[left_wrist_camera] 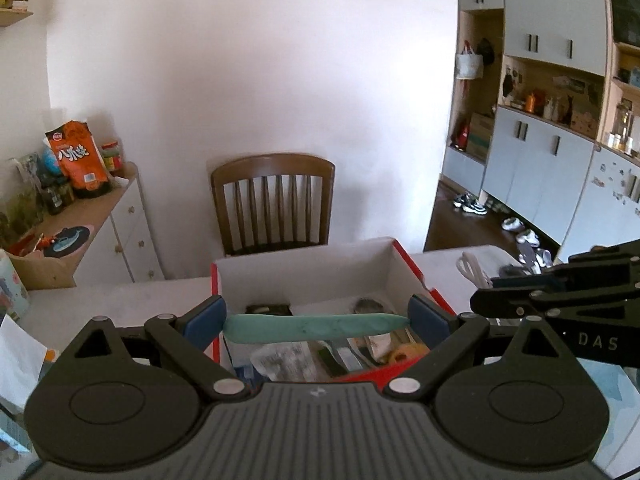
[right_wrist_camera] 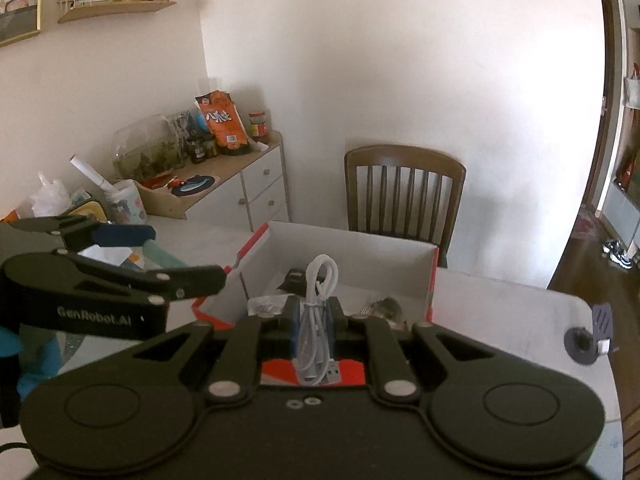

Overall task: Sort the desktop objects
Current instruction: 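Carry the green stick and white cable up over the red box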

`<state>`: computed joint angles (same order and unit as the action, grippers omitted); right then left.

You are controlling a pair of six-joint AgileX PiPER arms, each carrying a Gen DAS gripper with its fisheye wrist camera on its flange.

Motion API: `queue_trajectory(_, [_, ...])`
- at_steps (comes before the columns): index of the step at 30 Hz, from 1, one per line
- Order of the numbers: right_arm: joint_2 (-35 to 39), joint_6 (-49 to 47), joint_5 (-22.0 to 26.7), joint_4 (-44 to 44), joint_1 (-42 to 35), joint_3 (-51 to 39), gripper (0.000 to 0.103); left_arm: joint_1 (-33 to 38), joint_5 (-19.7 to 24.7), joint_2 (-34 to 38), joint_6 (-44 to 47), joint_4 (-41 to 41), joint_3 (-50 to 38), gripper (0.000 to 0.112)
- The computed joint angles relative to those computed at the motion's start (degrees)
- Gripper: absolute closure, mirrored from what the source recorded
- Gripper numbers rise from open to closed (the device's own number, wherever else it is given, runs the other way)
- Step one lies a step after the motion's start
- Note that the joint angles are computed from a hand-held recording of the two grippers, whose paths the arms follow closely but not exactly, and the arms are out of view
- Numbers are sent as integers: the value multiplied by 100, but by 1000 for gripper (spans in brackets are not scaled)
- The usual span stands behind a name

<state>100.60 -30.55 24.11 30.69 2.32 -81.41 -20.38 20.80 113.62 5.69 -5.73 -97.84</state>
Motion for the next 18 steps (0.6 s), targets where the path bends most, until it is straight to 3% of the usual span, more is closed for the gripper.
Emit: queue_trajectory(18, [2192, 625, 704, -850, -219, -2657, 94, 30, 1493, 2322, -132, 629, -3248, 14])
